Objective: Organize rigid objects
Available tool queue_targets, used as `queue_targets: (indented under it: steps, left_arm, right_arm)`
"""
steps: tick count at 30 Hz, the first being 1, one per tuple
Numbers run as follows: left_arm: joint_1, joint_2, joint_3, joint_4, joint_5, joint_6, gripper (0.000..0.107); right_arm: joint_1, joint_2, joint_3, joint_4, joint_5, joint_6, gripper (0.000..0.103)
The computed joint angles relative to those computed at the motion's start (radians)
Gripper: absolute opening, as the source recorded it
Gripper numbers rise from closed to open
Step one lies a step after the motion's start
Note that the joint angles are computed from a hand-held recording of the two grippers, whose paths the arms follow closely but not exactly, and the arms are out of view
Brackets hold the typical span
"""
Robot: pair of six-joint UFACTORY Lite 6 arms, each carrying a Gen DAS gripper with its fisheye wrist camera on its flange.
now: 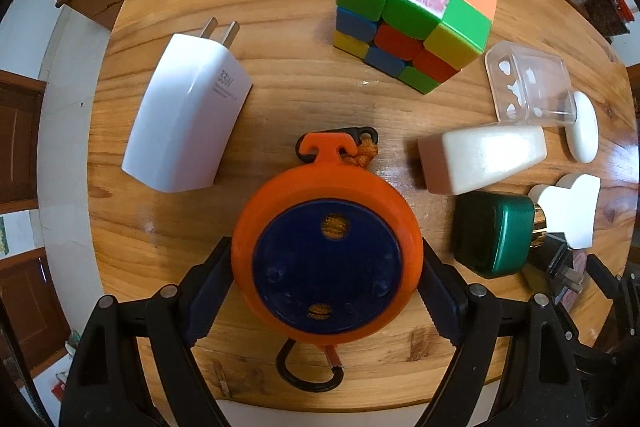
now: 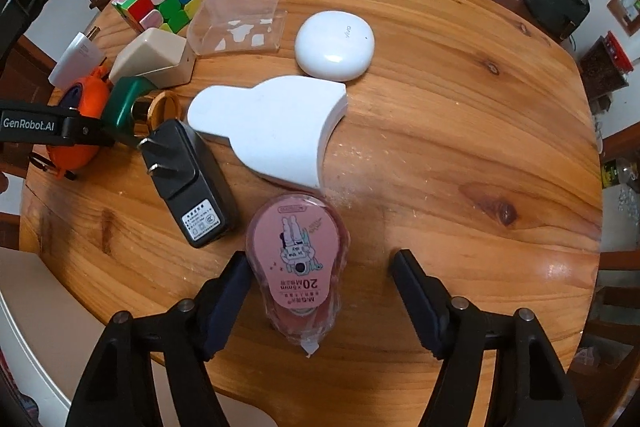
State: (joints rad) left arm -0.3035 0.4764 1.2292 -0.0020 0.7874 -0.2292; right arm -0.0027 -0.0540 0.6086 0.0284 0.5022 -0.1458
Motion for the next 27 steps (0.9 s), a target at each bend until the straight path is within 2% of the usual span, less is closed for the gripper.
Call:
queue_targets:
  steps: [3, 4, 7, 14, 22, 27]
  left_arm:
    - [-0.004, -0.010, -0.010, 0.009, -0.014, 0.008, 0.083]
    - [-0.009, -0.007, -0.007, 0.009, -0.012, 0.001, 0.083]
    - [-0.008, -0.021, -0.033, 0.011, -0.038, -0.003, 0.083]
    - [-0.009, -0.068, -0.075, 0.025, -0.029, -0.026, 0.083]
    - [-0.001, -0.199, -0.155, 0.026, -0.048, -0.047, 0.083]
    - [-0.013, -0.343, -0.196, 0.015, -0.009, -0.035, 0.083]
  right_arm:
    - [-0.006, 0.016, 0.026, 0.017, 0.003, -0.040, 0.060]
    - [0.005, 0.022, 0.042, 0.019, 0.009, -0.035, 0.050]
    - [0.022, 0.030, 0.062, 0.015, 0.029, -0.021, 0.050]
    - [0.001, -0.031, 0.035, 0.056, 0.072, -0.044, 0.050]
    - [-0.029, -0.280, -0.047, 0.094, 0.174, -0.038, 0.050]
    - [-0.100, -0.422, -0.042, 0.132, 0.278, -0.083, 0.050]
